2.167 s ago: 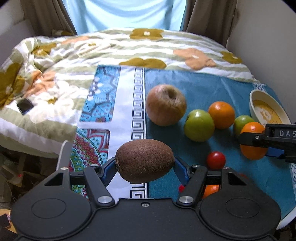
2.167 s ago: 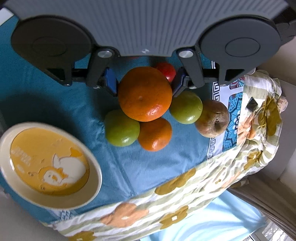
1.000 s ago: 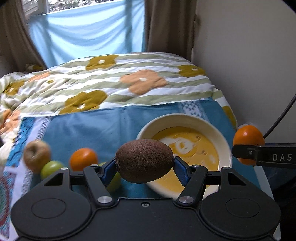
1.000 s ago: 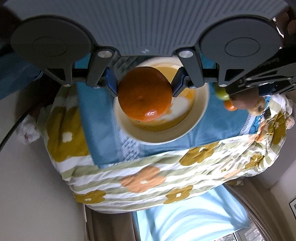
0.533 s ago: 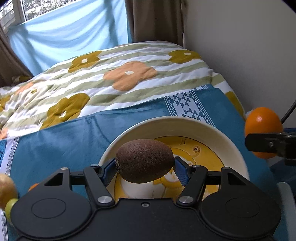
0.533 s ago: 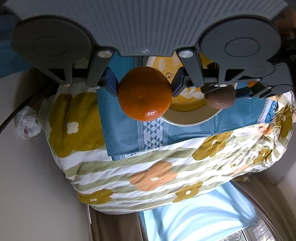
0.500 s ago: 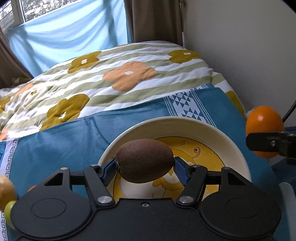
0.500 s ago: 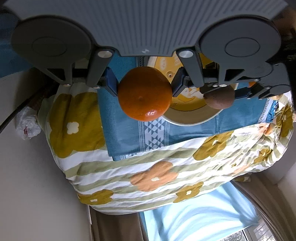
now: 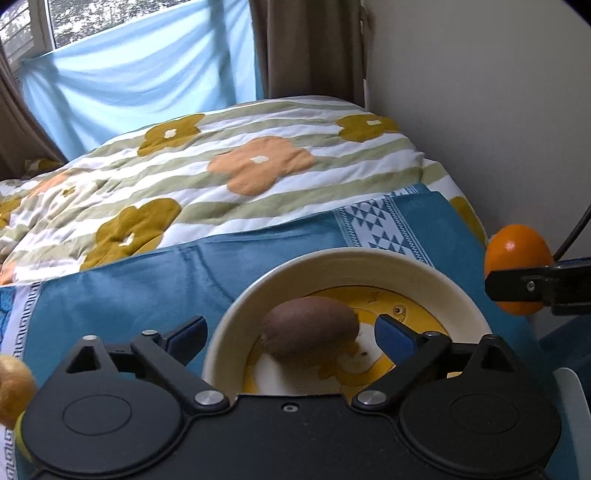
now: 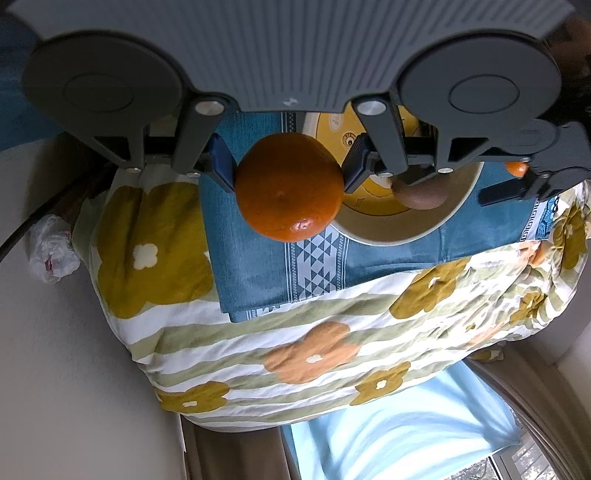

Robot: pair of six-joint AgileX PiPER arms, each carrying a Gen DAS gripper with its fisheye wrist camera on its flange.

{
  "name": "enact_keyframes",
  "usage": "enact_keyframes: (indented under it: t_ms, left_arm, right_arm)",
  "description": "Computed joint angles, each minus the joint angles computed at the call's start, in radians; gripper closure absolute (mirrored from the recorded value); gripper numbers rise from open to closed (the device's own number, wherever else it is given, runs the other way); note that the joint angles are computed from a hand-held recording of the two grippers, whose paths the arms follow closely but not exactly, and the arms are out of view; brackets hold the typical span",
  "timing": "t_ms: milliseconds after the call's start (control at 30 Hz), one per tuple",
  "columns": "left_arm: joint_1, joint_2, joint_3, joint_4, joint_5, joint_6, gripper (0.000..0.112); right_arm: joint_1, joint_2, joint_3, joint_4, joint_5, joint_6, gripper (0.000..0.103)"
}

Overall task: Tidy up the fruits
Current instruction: 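Lower the orange into the duck bowl and open the right tool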

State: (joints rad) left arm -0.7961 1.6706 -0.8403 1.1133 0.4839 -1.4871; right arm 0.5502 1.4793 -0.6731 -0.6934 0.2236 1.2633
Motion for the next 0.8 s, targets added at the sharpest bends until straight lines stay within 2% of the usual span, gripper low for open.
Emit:
enact_keyframes:
  t_ms: [167, 300, 433, 600, 800]
  left_arm:
    - [-0.014, -0.086, 0.065, -0.018, 0.036, -0.029, 0.013]
    - [-0.048, -0.160, 0.120, -0.034, 0.094, -0.060, 0.013]
    - [-0.070, -0.231, 0.171, -0.057, 0.130, -0.089, 0.012]
    - [-0.096, -0.292, 0.210, -0.070, 0.182, -0.123, 0.012]
    - [-0.115, -0.315, 0.234, -0.066, 0.222, -0.152, 0.012]
  right_arm:
    - [0.027, 0.007, -0.015, -0.025, 0.012, 0.017, 0.027]
    - [0.067, 0.037, -0.051, -0.049, 0.023, 0.006, 0.027]
    - [0.124, 0.097, -0.082, -0.240, 0.023, 0.107, 0.027]
    - [0.163, 0.185, -0.120, -0.364, 0.017, 0.179, 0.027]
    - [0.195, 0.243, -0.155, -0.433, 0.042, 0.219, 0.027]
